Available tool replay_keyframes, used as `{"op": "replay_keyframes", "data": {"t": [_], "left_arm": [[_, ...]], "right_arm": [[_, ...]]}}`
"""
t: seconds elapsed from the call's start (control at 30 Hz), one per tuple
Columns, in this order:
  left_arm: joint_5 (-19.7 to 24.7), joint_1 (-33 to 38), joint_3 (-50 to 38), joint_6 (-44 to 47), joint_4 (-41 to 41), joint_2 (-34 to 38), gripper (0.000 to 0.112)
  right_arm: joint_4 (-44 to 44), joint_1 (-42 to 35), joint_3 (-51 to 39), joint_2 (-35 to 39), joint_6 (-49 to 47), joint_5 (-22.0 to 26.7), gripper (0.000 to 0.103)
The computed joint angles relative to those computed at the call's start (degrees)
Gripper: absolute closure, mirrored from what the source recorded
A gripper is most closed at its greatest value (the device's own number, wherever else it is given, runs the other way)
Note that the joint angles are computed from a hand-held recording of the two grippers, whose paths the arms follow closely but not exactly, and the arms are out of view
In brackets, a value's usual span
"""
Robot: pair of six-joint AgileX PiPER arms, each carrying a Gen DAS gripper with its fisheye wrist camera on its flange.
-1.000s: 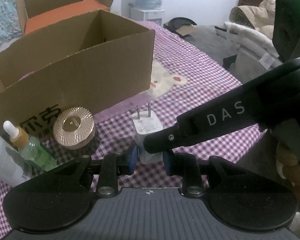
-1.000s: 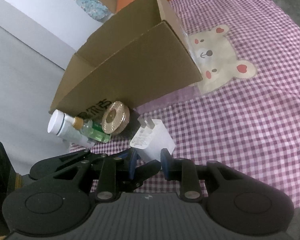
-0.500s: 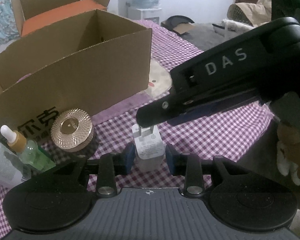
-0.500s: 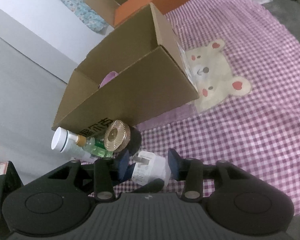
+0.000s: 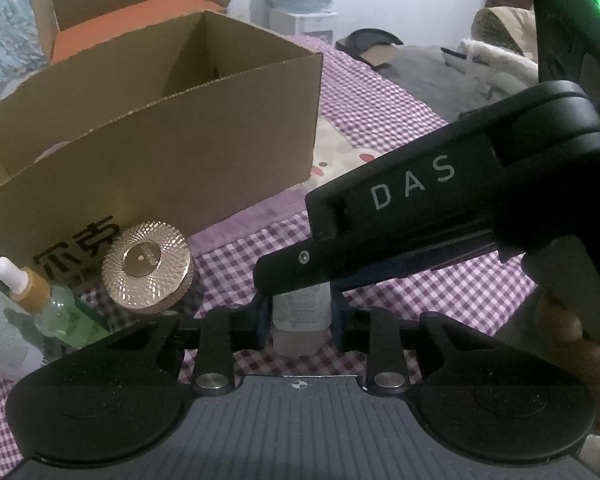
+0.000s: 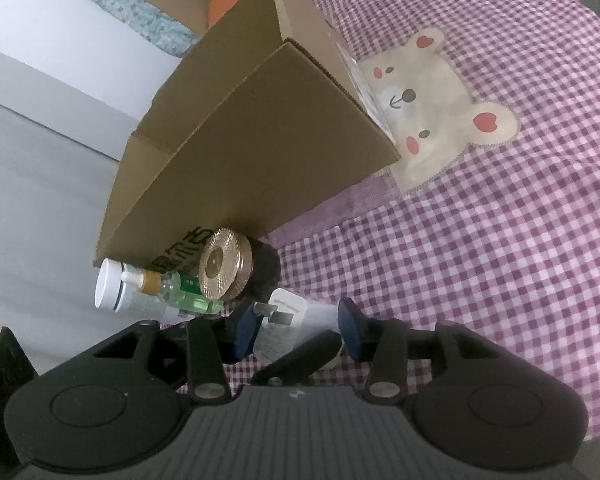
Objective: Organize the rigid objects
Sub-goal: 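Close the right gripper on the white charger plug, then carry the white charger plug into the cardboard box and open the right gripper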
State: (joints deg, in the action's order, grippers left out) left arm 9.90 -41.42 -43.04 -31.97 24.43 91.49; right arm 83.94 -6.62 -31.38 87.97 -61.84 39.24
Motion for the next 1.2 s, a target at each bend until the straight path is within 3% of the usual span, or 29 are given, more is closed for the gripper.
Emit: {"op": "replay_keyframes", "data": {"t": [0.23,0.43,0.57,0.7,0.83,1.2], "left_arm": [[1.23,-2.17,1.59,-12.47,11.01,-4.01,0.086],[4.71,-2.00,1.15,-12.63,10.86,-11.29,0.086],[7.65,-0.01,-1.83,-6.62,5.83,-14.07,0.086],[10.67,3.20,-7.20,-0.47,1.27,-13.69,0.086],[13.42,7.84,-15.26,6.03,-4.02,-8.35,0.086],[22.88,14.56,-33.39,6.98,-6.81,10.50,0.086]], "right_arm": [[-3.29,0.64,1.41,-6.79,3.67,-1.17,0.061],[-8.53,1.77,-1.30,-14.29,9.99,-0.11,0.062],[-12.23,4.00,-6.81,-15.24,14.31,0.07,0.062],[-15.21,6.18,-15.43,-11.57,17.32,0.77,0.063],[-18.10,6.89,-27.10,-2.54,20.55,3.76,0.063],[-29.95,10.07,-59.62,26.04,36.43,13.43,0.063]]}}
